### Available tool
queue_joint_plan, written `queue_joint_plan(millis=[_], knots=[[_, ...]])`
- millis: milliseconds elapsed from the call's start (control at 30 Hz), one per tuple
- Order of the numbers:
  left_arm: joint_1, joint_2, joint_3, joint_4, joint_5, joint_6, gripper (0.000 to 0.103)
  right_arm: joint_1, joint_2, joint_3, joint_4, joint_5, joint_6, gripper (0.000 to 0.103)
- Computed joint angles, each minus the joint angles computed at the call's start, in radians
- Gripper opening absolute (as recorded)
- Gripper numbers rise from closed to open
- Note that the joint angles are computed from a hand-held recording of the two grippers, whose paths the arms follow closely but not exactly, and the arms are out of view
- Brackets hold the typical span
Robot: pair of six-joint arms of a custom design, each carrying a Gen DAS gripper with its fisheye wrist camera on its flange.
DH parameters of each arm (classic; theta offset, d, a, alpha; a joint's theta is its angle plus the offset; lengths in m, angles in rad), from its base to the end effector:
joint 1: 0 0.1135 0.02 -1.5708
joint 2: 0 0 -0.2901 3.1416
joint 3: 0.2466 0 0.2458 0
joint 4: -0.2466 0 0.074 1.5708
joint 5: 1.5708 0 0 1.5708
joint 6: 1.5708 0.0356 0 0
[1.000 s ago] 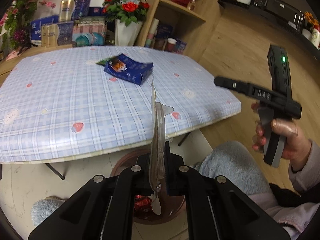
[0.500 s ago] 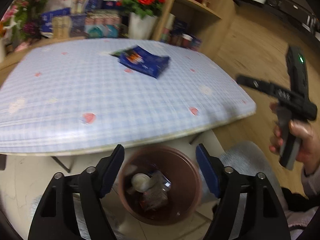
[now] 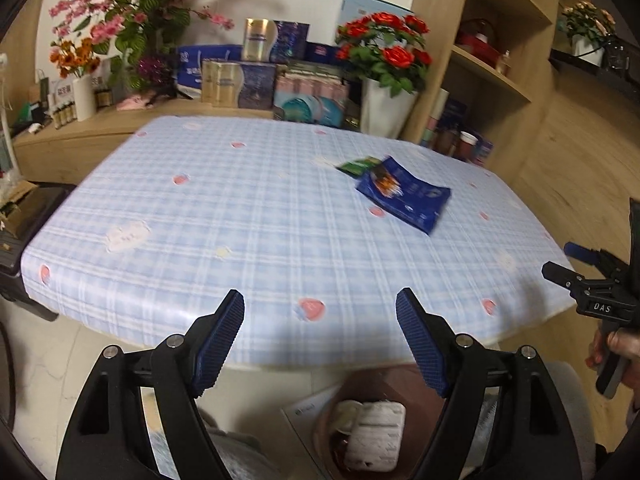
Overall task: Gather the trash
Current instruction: 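Open the left tool to drop the white wrapper into the bin, then grasp the blue snack box with the right tool and lift it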
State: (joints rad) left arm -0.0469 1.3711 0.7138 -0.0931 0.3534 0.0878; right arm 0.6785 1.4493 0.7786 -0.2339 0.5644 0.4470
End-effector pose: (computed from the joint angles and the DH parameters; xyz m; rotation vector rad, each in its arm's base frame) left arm 0.2655 -0.0248 0.2265 0.3313 2.2711 -0.3882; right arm 0.2246 0.1566 0.2185 -0.0363 2.3009 -0.1388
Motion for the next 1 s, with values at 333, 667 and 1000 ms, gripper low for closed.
queue_joint_plan(millis=[333, 667, 1000], knots=[[0.017, 0.142, 0.133, 0.069, -0.037, -0.007, 0.076, -0.110, 0.516, 0.527, -0.105, -0.038, -0.381, 0.062], [0.069, 0.264, 0.184, 0.113, 0.020, -0.042, 0.076, -0.158, 0.938, 1.089, -0.425, -0.013, -0.475, 0.049], [0.094, 0.325, 0.187, 0.147, 0.054, -0.074, 0.076, -0.148, 1.008, 1.215, -0.485, 0.036, -0.545, 0.020]])
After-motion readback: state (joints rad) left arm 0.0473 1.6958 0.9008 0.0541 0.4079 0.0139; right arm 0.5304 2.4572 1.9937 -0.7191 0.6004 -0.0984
